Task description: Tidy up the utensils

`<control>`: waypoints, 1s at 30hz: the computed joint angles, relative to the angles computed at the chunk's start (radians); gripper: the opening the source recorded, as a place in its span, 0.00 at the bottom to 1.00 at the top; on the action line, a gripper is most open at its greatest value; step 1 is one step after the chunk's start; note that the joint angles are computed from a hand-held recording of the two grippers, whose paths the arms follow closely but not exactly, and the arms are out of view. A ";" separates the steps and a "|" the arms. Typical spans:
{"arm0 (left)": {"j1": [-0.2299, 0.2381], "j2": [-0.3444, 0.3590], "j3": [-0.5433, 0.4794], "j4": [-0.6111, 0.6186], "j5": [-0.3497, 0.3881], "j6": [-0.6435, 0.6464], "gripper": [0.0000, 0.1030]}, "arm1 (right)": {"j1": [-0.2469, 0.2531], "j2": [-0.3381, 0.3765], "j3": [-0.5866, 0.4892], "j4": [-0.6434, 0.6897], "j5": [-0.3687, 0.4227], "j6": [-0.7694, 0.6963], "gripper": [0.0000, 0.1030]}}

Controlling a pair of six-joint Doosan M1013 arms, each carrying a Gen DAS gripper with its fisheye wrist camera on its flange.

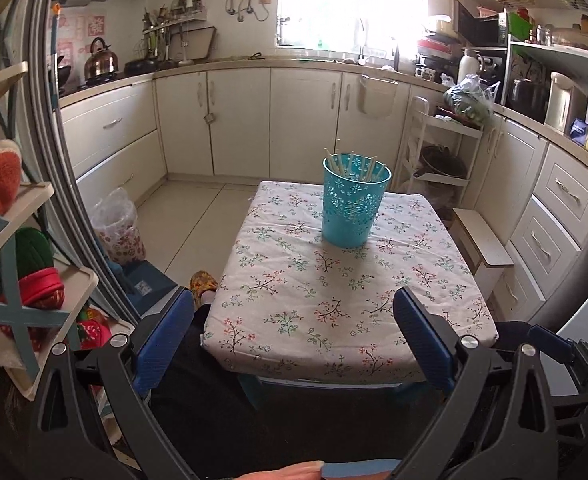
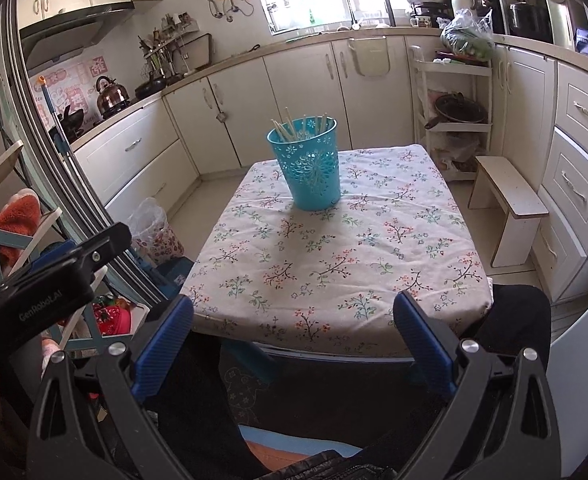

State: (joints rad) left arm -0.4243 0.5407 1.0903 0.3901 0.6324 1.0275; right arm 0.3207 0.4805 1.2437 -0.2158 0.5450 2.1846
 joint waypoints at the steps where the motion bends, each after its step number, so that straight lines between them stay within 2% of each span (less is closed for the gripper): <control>1: 0.002 -0.001 0.001 -0.003 0.003 -0.004 0.93 | 0.001 0.000 0.000 -0.003 0.000 0.003 0.93; 11: -0.004 -0.013 0.025 0.059 -0.015 -0.052 0.93 | 0.008 -0.004 0.007 -0.032 -0.012 0.012 0.93; 30: -0.008 -0.017 0.030 0.066 -0.011 -0.060 0.93 | 0.015 -0.008 0.013 -0.067 -0.018 0.037 0.93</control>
